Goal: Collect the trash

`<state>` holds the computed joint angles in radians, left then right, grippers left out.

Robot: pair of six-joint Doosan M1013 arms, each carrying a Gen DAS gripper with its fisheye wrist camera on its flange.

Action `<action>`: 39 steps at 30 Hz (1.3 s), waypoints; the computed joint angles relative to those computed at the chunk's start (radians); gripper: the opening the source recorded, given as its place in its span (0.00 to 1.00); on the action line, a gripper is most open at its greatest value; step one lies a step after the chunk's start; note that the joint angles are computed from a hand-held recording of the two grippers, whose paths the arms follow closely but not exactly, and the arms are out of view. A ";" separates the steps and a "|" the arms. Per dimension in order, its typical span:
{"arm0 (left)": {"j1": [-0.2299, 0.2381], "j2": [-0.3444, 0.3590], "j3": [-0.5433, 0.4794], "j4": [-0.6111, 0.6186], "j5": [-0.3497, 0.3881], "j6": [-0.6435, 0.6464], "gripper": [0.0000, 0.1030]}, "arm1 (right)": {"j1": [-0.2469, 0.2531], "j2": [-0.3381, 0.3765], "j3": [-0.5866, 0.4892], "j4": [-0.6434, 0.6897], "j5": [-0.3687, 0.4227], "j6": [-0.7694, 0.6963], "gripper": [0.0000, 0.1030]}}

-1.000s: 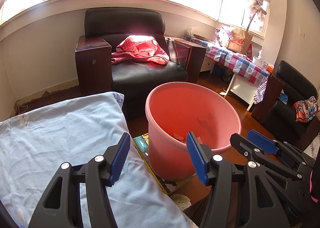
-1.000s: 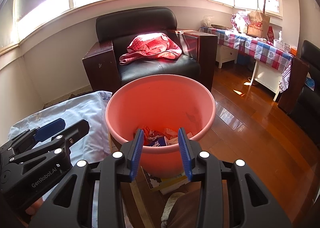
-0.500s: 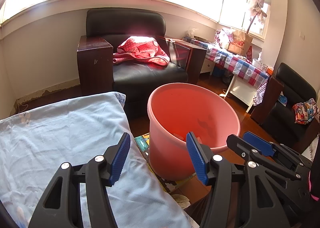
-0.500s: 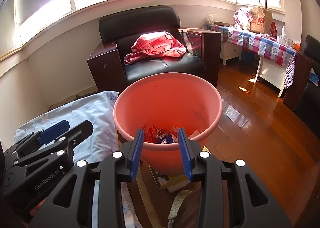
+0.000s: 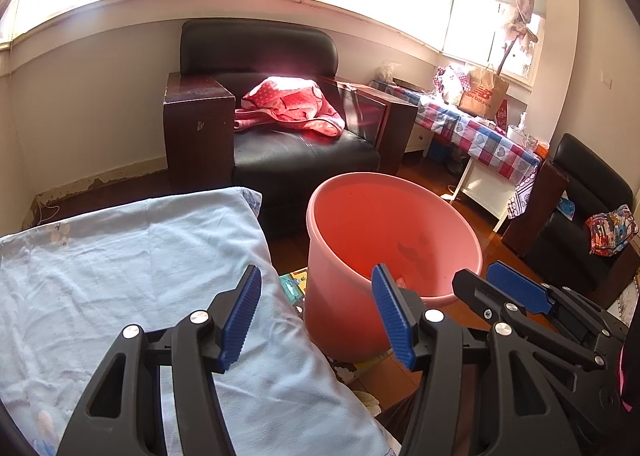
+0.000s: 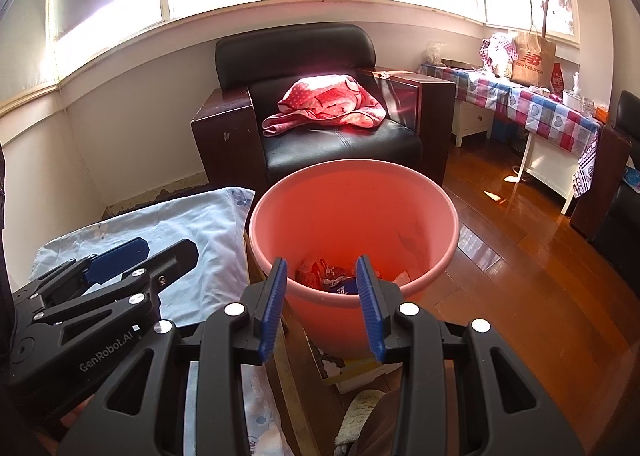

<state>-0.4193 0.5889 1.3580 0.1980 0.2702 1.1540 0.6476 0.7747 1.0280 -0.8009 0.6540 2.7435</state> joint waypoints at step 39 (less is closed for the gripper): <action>0.042 -0.082 0.136 0.429 0.017 -0.511 0.54 | 0.040 0.022 -0.032 0.093 -0.117 -0.173 0.45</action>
